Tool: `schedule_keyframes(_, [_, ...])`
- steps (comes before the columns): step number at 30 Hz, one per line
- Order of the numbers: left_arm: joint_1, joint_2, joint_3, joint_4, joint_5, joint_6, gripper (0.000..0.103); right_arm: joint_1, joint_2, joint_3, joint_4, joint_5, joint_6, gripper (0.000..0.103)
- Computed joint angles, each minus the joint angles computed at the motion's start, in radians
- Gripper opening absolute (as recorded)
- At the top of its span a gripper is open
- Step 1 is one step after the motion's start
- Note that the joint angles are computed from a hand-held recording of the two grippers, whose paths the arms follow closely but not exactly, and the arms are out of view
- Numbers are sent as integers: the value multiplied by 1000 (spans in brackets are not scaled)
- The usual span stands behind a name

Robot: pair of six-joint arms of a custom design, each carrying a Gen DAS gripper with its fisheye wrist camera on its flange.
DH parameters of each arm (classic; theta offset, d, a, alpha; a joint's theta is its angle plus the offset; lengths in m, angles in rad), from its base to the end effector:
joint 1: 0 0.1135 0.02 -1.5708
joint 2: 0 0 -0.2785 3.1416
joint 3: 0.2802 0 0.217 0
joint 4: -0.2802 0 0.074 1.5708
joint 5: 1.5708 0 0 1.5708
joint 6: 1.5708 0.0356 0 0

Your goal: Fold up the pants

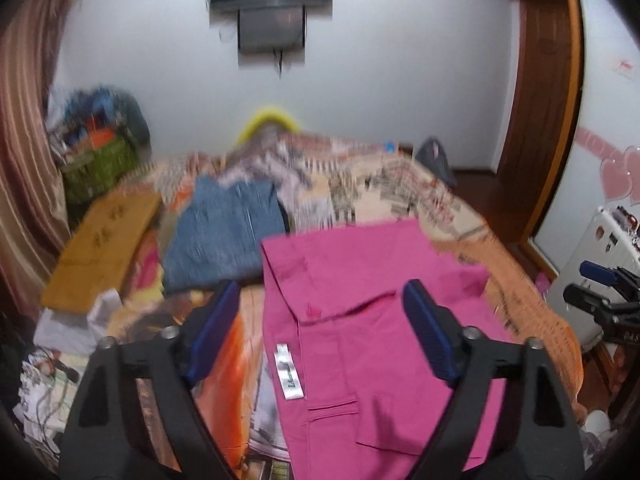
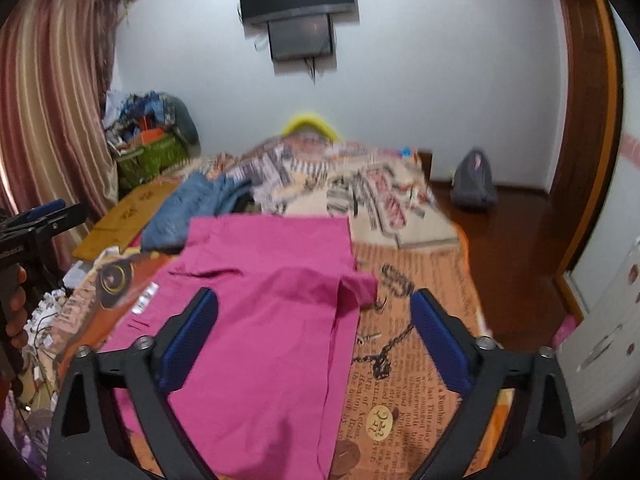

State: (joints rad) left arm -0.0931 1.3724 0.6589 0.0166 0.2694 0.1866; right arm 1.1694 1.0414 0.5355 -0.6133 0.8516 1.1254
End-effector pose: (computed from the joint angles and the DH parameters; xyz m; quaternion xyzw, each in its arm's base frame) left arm 0.2432 -0.0322 0.2259 0.1814 0.8812 -0.1019 0.4246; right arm 0.0768 0.1123 0.2176 0.0729 0.8894 0.0205 0.4508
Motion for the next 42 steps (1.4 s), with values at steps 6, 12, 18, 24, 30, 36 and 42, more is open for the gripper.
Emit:
schedule_keyframes(6, [-21, 315, 100, 19, -18, 23, 53, -450, 49, -192, 451, -421, -371, 60])
schedule_keyframes(12, [-27, 511, 187, -24, 3, 37, 41, -724, 340, -244, 780, -711, -557, 48])
schedule_keyframes(18, [-32, 598, 214, -35, -8, 50, 41, -814, 525, -194, 873, -809, -656, 16])
schedule_keyframes(24, [-11, 605, 206, -22, -7, 69, 42, -830, 564, -225, 948, -817, -684, 5])
schedule_keyframes(30, [3, 608, 199, 0, -28, 80, 46, -867, 538, -260, 892, -764, -683, 2])
schedule_keyframes(36, [48, 529, 258, -91, 3, 54, 45, -917, 311, -266, 694, -800, -714, 3])
schedule_keyframes(42, [54, 461, 385, -132, -10, 55, 50, -951, 191, -131, 517, -763, -784, 26])
